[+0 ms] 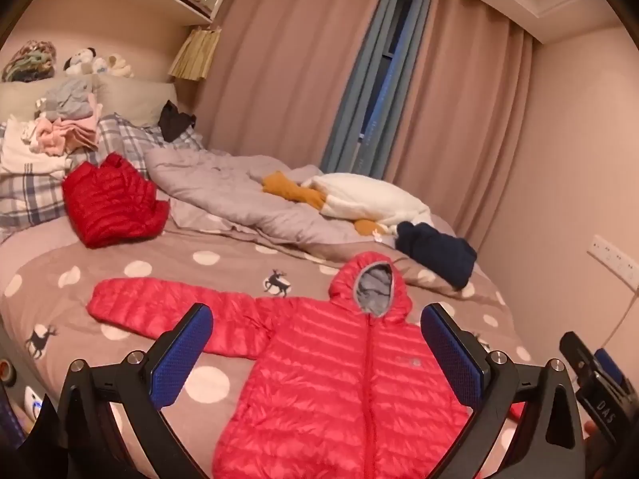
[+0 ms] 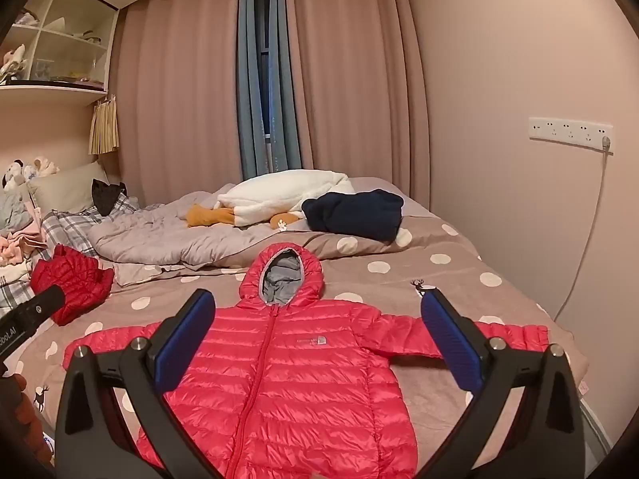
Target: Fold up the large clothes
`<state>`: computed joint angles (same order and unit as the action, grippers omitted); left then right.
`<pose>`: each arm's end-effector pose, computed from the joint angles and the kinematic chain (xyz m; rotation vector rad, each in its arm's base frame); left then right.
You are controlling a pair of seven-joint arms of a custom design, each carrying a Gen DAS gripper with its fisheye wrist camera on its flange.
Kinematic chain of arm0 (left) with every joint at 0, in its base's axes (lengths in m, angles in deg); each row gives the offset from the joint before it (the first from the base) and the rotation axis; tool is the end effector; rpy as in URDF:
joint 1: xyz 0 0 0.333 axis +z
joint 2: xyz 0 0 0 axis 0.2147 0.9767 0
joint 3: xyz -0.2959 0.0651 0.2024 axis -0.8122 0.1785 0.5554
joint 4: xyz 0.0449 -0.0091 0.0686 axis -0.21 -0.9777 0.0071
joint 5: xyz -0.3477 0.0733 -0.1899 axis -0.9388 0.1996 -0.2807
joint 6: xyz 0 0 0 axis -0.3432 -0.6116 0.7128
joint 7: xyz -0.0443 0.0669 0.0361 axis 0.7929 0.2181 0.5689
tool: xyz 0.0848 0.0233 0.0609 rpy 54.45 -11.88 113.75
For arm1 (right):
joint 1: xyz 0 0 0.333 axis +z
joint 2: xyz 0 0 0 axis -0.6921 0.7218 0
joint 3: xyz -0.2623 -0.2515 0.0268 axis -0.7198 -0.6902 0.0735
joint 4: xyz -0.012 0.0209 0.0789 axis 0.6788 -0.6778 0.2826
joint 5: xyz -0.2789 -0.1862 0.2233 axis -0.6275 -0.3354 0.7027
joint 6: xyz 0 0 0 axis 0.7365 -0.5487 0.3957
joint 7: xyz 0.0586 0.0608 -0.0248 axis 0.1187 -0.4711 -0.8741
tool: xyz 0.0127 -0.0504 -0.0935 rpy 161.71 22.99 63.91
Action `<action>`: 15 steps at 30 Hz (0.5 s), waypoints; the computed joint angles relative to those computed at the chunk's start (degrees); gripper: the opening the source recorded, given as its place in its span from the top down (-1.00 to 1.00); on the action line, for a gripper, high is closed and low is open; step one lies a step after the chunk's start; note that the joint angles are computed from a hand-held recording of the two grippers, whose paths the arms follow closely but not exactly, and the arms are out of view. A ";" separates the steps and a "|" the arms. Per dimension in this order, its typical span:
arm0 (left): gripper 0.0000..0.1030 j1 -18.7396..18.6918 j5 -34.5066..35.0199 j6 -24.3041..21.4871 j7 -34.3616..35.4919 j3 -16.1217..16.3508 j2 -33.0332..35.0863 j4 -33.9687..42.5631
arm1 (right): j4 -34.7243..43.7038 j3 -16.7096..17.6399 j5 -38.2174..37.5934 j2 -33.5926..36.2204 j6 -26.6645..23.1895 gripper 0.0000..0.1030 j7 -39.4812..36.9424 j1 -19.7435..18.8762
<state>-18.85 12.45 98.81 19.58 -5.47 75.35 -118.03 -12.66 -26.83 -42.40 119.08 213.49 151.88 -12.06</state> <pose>0.6055 -0.3960 0.7464 -1.8377 1.0879 -1.1098 0.7058 0.3627 0.7196 -1.4495 1.3557 -0.9187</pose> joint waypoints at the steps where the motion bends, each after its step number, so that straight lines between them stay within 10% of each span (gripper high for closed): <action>1: -1.00 -0.01 0.07 0.21 -0.12 -0.01 -0.12 -0.14 | 0.16 0.08 0.11 0.12 -0.08 -1.00 -0.14 -0.03; 15: -1.00 -0.31 -0.36 -1.10 0.29 0.26 0.46 0.96 | 2.19 -0.03 0.15 1.50 -0.81 -1.00 0.37 0.53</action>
<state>-19.16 12.08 97.71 19.87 -5.21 75.81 -117.07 -10.47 -26.86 -42.25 120.58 212.69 152.26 -11.54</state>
